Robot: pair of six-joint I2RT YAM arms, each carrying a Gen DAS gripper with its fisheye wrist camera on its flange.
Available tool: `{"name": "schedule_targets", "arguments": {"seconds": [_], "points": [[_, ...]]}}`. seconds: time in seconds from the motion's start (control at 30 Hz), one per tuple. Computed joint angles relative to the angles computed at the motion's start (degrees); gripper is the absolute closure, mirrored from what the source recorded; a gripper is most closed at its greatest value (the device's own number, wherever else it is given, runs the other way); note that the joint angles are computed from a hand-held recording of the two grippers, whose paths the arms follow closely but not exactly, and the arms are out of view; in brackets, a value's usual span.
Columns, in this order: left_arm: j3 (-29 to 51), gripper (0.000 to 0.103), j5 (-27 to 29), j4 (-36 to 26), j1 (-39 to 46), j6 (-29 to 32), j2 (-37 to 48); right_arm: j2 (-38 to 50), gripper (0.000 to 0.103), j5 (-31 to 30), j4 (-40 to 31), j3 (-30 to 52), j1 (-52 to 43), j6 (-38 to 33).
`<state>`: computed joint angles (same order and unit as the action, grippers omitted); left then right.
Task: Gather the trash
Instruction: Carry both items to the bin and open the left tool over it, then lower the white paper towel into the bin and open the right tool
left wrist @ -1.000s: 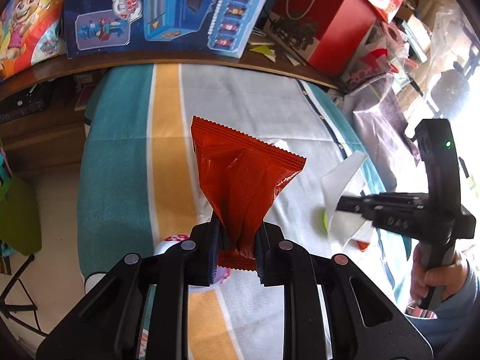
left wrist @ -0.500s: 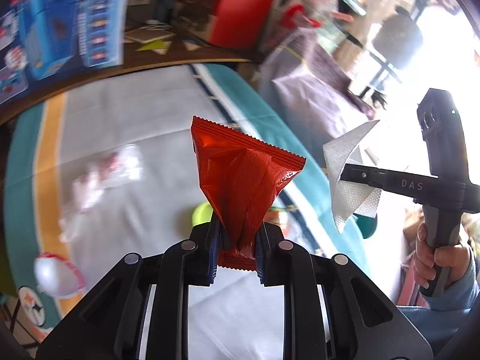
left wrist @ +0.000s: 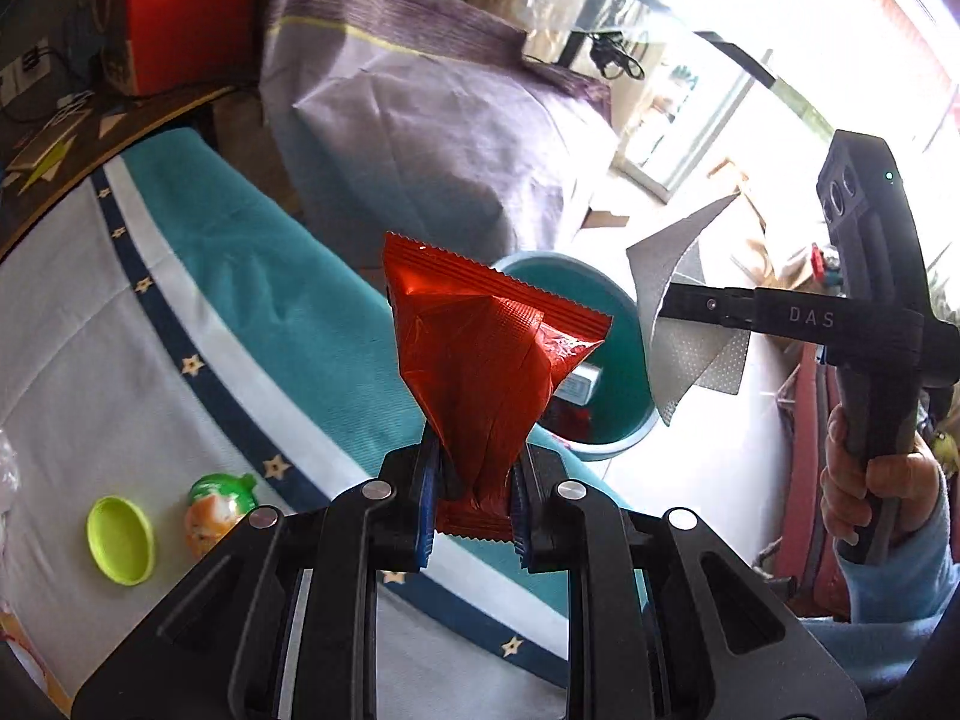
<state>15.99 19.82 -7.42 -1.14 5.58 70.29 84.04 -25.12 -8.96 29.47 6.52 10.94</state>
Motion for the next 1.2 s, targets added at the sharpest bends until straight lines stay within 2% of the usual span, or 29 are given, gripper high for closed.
{"name": "schedule_targets", "arguments": {"seconds": [0.17, 0.3, 0.47, 0.7, 0.77, 0.8, 0.87, 0.93, 1.0, 1.03, 1.2], "points": [[4.9, 0.083, -6.4, 7.9, -14.3, -8.4, 13.1, 4.0, 0.099, -3.8, -0.2, -0.5, -11.5, -7.1], [9.6, 0.083, -9.3, 11.3, -21.5, -12.0, 22.8, 8.2, 0.099, -5.2, -0.5, 0.0, -18.0, -11.8], [15.6, 0.082, -10.2, 12.0, -25.7, -14.3, 32.1, 13.9, 0.099, -6.5, -0.7, 1.6, -22.9, -15.5], [23.3, 0.078, -9.0, 12.1, -27.3, -15.4, 41.9, 17.8, 0.098, -5.9, -1.3, 3.9, -24.1, -16.6], [25.1, 0.065, -9.1, 12.1, -28.1, -15.9, 44.1, 18.7, 0.097, -5.6, -1.2, 4.4, -23.9, -16.4], [25.9, 0.053, -9.0, 12.0, -28.2, -16.1, 45.2, 19.2, 0.097, -5.4, -1.0, 4.7, -23.7, -16.2], [27.1, 0.046, -9.3, 12.0, -28.3, -16.0, 46.8, 20.5, 0.097, -5.1, -0.6, 5.4, -23.3, -15.9], [27.6, 0.03, -9.6, 11.6, -27.9, -15.7, 47.5, 21.6, 0.097, -4.8, -0.1, 5.9, -22.6, -15.2], [27.2, 0.019, -10.9, 12.6, -27.3, -16.0, 47.6, 22.7, 0.097, -4.6, 0.3, 6.4, -22.0, -14.7], [26.7, 0.015, -11.0, 13.1, -26.8, -16.2, 47.4, 23.0, 0.097, -4.4, 0.4, 6.6, -21.5, -14.3], [23.6, 0.012, -10.0, 13.7, -24.4, -16.3, 44.3, 23.9, 0.096, -3.8, 0.9, 7.6, -19.3, -12.9]]}}
